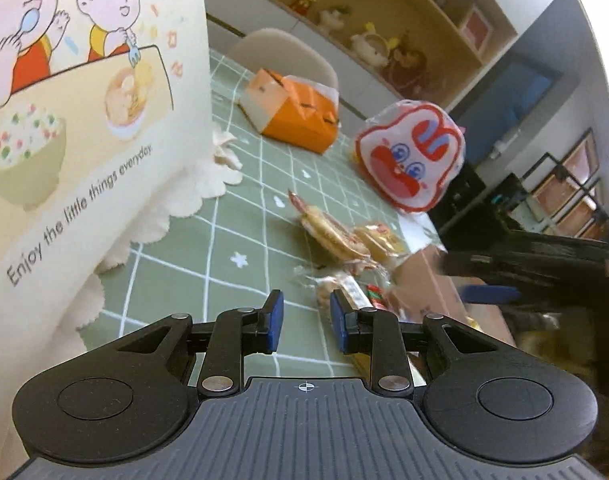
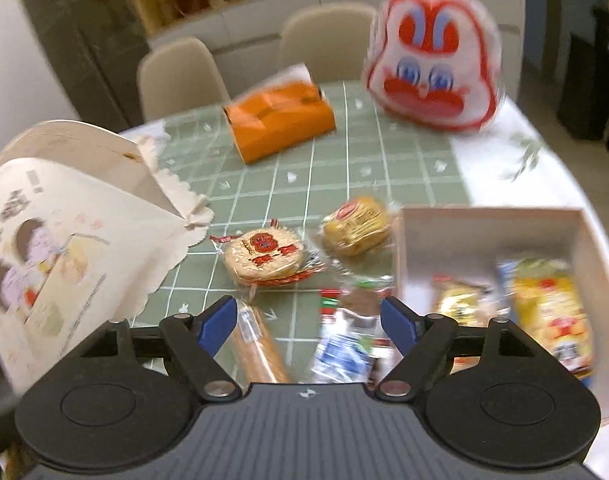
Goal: Organize snacks
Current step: 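Drop the panda bag into the pink box with the right tool while the left drops the candy in, then grasp a round rice cracker with the right tool while the left grasps a yellow cake packet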
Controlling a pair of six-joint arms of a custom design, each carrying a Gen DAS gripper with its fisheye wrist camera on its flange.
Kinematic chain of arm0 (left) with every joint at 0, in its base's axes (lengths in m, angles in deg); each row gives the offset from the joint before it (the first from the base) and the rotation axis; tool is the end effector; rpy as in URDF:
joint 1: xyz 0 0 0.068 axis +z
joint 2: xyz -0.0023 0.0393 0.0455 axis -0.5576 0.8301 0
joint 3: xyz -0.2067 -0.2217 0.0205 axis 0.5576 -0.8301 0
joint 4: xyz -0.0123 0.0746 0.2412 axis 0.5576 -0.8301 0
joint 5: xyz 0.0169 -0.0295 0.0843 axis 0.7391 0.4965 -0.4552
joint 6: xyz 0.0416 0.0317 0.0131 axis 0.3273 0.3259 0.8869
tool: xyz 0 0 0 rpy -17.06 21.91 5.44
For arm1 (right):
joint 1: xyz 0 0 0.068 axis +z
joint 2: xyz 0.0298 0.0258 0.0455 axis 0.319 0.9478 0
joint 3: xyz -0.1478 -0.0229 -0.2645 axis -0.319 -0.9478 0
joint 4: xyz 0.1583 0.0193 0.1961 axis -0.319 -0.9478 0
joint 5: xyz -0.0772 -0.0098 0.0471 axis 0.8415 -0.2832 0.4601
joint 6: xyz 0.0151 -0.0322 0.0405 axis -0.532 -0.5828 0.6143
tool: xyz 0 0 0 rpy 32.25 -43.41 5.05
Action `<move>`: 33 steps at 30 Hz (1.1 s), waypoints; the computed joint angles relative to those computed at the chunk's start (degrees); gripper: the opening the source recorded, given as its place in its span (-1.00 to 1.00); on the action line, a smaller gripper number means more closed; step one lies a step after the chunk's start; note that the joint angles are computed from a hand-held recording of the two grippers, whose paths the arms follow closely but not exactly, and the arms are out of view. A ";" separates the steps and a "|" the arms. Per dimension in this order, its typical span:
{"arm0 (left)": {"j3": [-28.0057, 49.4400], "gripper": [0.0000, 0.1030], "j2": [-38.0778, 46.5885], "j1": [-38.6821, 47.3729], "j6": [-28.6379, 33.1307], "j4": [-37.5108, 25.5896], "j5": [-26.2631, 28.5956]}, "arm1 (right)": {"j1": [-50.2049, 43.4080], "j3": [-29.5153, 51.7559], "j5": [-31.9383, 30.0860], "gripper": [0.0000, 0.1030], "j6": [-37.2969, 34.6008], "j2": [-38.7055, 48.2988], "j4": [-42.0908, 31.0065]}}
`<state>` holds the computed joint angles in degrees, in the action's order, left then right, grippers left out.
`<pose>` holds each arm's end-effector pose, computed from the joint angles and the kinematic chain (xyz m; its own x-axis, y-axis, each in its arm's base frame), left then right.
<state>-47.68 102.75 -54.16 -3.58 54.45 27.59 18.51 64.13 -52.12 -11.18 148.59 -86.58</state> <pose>0.2639 -0.1120 0.1134 -0.7534 -0.2129 -0.6221 0.2833 0.7487 -0.5993 0.2695 0.0032 0.1960 -0.7965 0.2373 -0.5561 0.1334 0.9661 0.2211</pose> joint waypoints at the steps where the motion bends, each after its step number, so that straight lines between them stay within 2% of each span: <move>1: -0.01 -0.43 0.02 -0.03 0.22 0.06 0.81 | 1.39 0.52 1.44 0.54 1.43 2.44 1.14; 3: -0.38 -0.43 -0.86 -0.60 0.88 -1.06 1.48 | 5.18 1.83 7.72 0.45 3.48 7.39 2.11; 5: -2.49 -0.43 -2.12 -0.88 1.37 -0.63 1.93 | 8.54 2.82 14.78 0.19 4.46 11.22 1.88; 6: -2.42 -0.43 -2.21 -1.36 1.65 -1.12 1.96 | 9.70 3.05 17.72 0.16 4.63 13.01 1.99; 9: -2.44 -0.43 -2.86 -2.06 2.16 -2.45 2.40 | 12.69 0.86 25.75 -0.02 4.26 14.48 5.95; 14: -3.28 -0.43 -3.36 -1.90 1.47 -1.36 1.41 | 13.88 0.08 26.96 -0.05 2.29 16.02 8.64; 16: -3.03 -0.43 -2.89 -1.61 1.07 -1.70 1.08 | 15.51 0.23 29.30 -0.04 3.32 16.98 8.25; 18: -2.46 -0.43 -2.50 -1.30 0.79 -2.80 0.99 | 16.56 -0.55 28.94 -0.04 2.98 16.16 7.60; 22: -2.05 -0.43 -2.27 -1.19 0.60 -3.73 0.86 | 16.44 -4.14 22.33 -0.04 4.00 10.00 5.23; 25: -2.44 -0.43 -2.36 -1.34 0.12 -3.03 0.55 | 12.86 -5.10 10.53 -0.06 1.67 4.49 0.04; 26: -2.61 -0.43 -2.53 -1.39 -0.06 -2.79 0.55 | 11.61 -4.85 8.42 -0.07 1.29 2.67 -1.53; 28: -2.85 -0.43 -2.93 -1.64 -0.19 -2.56 0.62 | 10.80 -4.18 11.60 -0.04 2.40 -1.21 -2.01; 30: -3.19 -0.43 -3.32 -1.74 -0.13 -2.03 0.77 | 9.02 -0.83 15.04 0.25 4.81 -1.62 -2.41; 31: -3.30 -0.43 -3.39 -1.69 -0.19 -1.83 0.80 | 7.31 1.80 14.93 0.51 6.51 -0.46 -2.73; 33: -3.35 -0.43 -3.27 -1.18 -0.69 -1.71 1.14 | 4.75 7.96 13.88 0.55 6.66 4.10 -3.35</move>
